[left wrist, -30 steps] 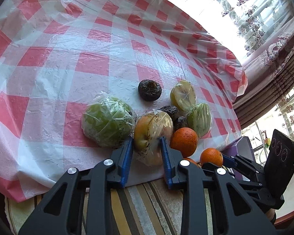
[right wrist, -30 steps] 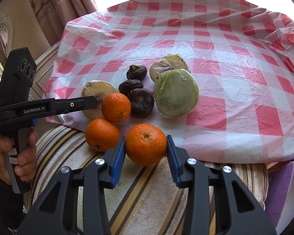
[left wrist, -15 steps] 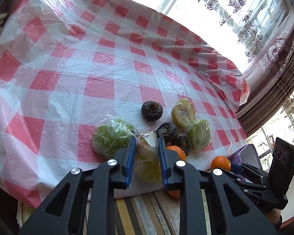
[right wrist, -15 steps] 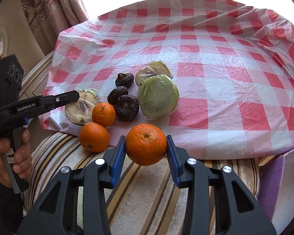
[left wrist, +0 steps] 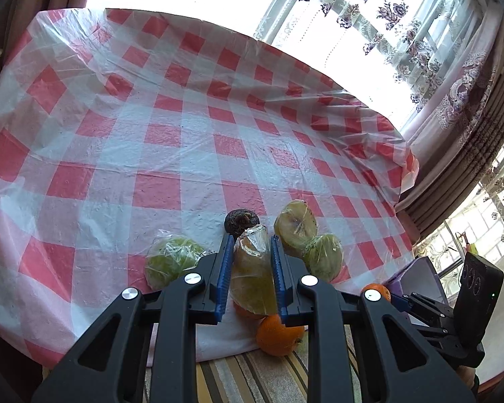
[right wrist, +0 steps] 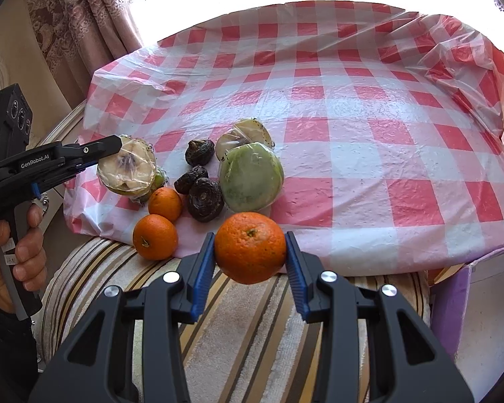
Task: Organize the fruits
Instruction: 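Carry the orange and apple half into the white box and open both tools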
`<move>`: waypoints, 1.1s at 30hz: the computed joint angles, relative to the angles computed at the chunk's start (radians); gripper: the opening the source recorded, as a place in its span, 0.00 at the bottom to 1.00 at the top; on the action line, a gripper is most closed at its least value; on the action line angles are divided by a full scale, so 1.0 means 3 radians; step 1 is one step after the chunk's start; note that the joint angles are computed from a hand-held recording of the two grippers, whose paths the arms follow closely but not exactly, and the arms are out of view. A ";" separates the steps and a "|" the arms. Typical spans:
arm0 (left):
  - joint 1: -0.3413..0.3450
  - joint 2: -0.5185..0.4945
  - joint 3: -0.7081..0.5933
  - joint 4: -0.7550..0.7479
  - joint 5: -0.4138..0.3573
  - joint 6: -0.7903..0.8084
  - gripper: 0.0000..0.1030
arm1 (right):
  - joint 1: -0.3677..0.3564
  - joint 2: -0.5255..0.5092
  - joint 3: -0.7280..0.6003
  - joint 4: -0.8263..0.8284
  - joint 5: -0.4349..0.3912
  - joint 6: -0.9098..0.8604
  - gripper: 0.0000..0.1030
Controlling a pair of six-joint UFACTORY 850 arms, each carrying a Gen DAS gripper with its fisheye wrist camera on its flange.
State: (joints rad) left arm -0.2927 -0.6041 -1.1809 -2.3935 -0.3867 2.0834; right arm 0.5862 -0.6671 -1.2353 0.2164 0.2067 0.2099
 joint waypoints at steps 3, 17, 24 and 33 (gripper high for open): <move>-0.0064 0.0025 -0.0062 0.0100 0.0041 -0.0012 0.20 | -0.0028 0.0084 0.0103 0.0193 0.0057 -0.0153 0.39; -0.0712 -0.0307 -0.0956 0.2427 0.0140 -0.1678 0.20 | -0.0475 0.0673 0.1020 0.1986 0.0329 -0.1504 0.39; -0.1104 -0.0915 -0.1881 0.4413 -0.0111 -0.3399 0.20 | -0.0738 0.0709 0.1318 0.2990 0.0333 -0.2355 0.39; -0.1441 -0.1905 -0.3275 0.6292 -0.0869 -0.4957 0.19 | -0.0811 0.0496 0.1241 0.3749 0.0317 -0.3146 0.39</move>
